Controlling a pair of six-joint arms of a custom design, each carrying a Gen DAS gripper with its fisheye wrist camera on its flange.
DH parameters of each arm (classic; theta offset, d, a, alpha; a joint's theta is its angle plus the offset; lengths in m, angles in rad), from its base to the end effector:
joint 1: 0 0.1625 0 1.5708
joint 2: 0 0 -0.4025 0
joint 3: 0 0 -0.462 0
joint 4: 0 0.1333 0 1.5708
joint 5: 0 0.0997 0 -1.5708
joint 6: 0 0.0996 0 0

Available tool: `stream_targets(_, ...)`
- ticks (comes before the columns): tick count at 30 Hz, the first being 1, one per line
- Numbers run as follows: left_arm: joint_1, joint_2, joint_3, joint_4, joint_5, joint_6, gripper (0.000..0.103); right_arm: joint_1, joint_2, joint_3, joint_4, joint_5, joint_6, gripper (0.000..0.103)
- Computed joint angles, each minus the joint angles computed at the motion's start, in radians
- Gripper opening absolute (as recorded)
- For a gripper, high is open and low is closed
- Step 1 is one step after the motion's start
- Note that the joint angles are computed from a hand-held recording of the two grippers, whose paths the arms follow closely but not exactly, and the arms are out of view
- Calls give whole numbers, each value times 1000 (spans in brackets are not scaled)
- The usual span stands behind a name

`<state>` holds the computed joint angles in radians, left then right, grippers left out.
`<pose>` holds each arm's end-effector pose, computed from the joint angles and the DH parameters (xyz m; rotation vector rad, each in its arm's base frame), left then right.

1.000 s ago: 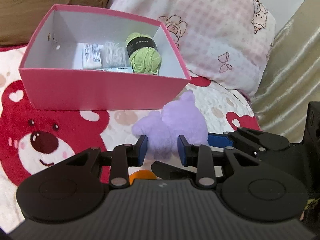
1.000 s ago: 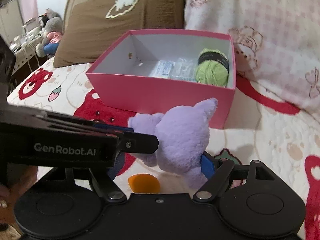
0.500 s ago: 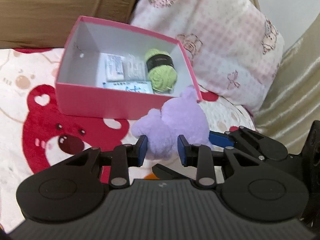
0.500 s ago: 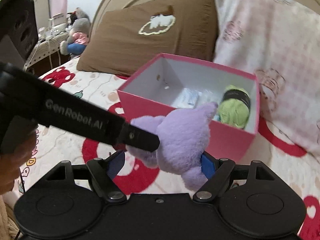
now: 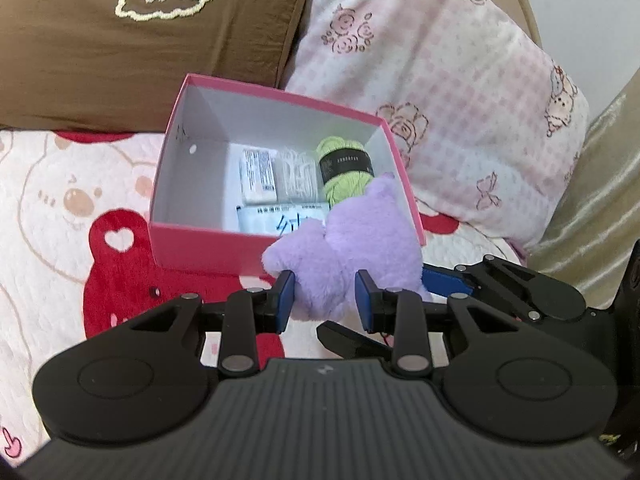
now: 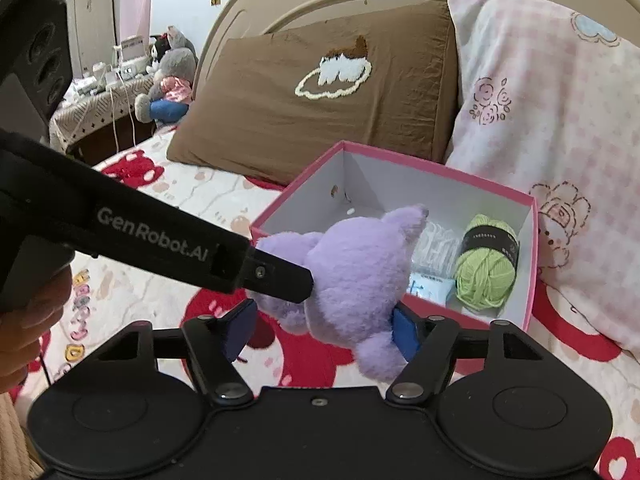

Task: Organize objects
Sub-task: 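Lift the purple plush toy with the left gripper and carry it over the box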

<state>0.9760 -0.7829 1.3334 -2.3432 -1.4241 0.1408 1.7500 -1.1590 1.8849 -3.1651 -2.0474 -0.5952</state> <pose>-0.3247 -0.7438 0.1305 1.0648 2.8322 -0.3785 0.2000 -0.6128 0.2436 0.6415 -2.2733 0.9472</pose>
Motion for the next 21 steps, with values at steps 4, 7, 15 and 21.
stream_targets(4, -8, 38, -71, 34, 2, -17, 30, -3, 1, -45, 44, 18, 4, 75)
stream_targets(7, -11, 64, -116, 53, -3, 6, 30, -12, 3, -87, 90, 35, 19, 72)
stream_targets(15, -22, 170, -247, 84, 43, 17, 30, -53, 23, -157, 130, 88, 54, 64)
stream_targets(21, -6, 284, -362, 137, 74, -54, 37, -122, 63, -220, 210, 156, 130, 58)
